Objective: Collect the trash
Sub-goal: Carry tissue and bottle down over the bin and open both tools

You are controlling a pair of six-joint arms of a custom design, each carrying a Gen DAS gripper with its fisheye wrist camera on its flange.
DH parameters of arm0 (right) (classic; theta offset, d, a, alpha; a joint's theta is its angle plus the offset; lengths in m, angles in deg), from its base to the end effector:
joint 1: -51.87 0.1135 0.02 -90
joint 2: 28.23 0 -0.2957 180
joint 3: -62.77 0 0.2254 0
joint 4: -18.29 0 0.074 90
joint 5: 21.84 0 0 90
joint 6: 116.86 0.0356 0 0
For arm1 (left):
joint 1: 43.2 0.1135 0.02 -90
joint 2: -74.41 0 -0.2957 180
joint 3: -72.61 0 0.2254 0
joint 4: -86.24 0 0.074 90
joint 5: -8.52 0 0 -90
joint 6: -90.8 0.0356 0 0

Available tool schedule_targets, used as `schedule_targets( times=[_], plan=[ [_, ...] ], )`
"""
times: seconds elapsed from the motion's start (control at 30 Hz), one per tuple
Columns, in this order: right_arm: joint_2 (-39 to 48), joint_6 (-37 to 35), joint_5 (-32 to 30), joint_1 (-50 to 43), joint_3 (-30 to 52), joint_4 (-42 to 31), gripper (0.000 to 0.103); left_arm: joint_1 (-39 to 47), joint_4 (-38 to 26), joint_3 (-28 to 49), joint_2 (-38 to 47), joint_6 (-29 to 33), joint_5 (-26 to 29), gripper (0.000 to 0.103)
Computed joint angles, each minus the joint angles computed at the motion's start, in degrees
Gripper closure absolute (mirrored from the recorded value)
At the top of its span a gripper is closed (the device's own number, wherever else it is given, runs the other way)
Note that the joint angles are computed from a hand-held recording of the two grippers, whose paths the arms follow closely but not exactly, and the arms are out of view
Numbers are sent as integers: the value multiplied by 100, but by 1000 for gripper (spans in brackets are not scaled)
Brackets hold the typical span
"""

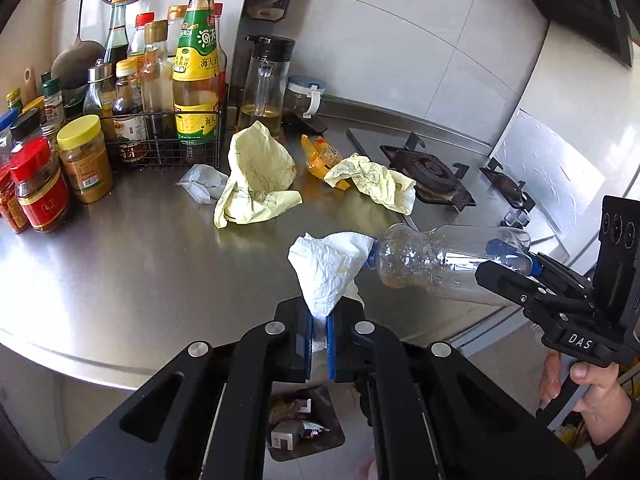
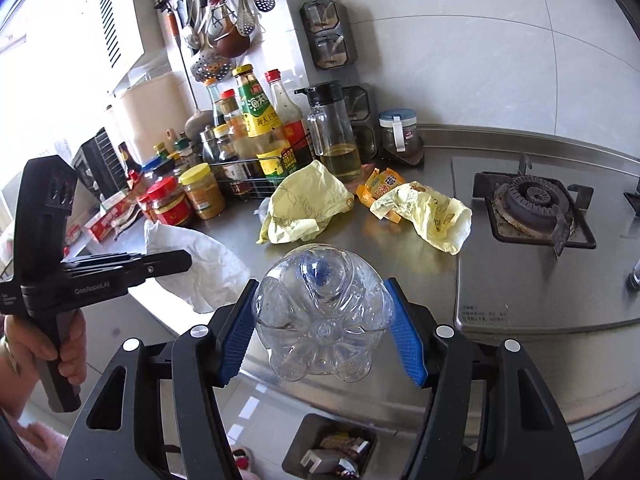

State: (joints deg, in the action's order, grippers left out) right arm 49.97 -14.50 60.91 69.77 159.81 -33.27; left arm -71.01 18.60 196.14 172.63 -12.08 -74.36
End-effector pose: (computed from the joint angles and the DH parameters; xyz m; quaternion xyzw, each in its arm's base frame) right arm 0.2506 0.0857 0.4167 -0.0726 0.8734 0.1784 0.4473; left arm 0.3047 -0.1657 0.4289 0.1435 0.9020 -0.1935 0.3584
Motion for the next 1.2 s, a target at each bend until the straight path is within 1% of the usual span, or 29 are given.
schedule_targets(
  times=[0.17,0.37,0.47,0.53,0.67,0.73,0.83,0.93,1.1,1.2],
  plan=[
    [-657,327,-233,175,-447,-301,40,-215,141,-850,-759,-142,-58,99],
    [-1167,514,-327,492,-951,-670,40,-413,233,-1942,-1471,-337,-115,99],
    [-1235,551,-284,638,-1265,-755,40,-442,318,-2465,-1646,-456,-81,99],
    [-1192,644,-333,682,-1542,-685,40,-427,415,-2792,-1672,-537,-6,99],
    [-815,678,-239,903,-2099,-436,40,-396,729,-3330,-1472,-653,141,99],
    [-484,738,-238,962,-2416,-235,40,-370,972,-3625,-1308,-744,282,99],
    [18,804,-150,1073,-2935,295,40,-320,1402,-4037,-1011,-871,597,99],
    [545,938,-128,1129,-3392,952,40,-340,1839,-4324,-604,-906,642,99],
    [1373,1217,8,1216,-4125,2257,39,-427,2615,-4716,224,-902,561,99],
    [1920,1316,95,1292,-4393,2945,40,-447,3084,-4895,722,-943,604,99]
  ],
)
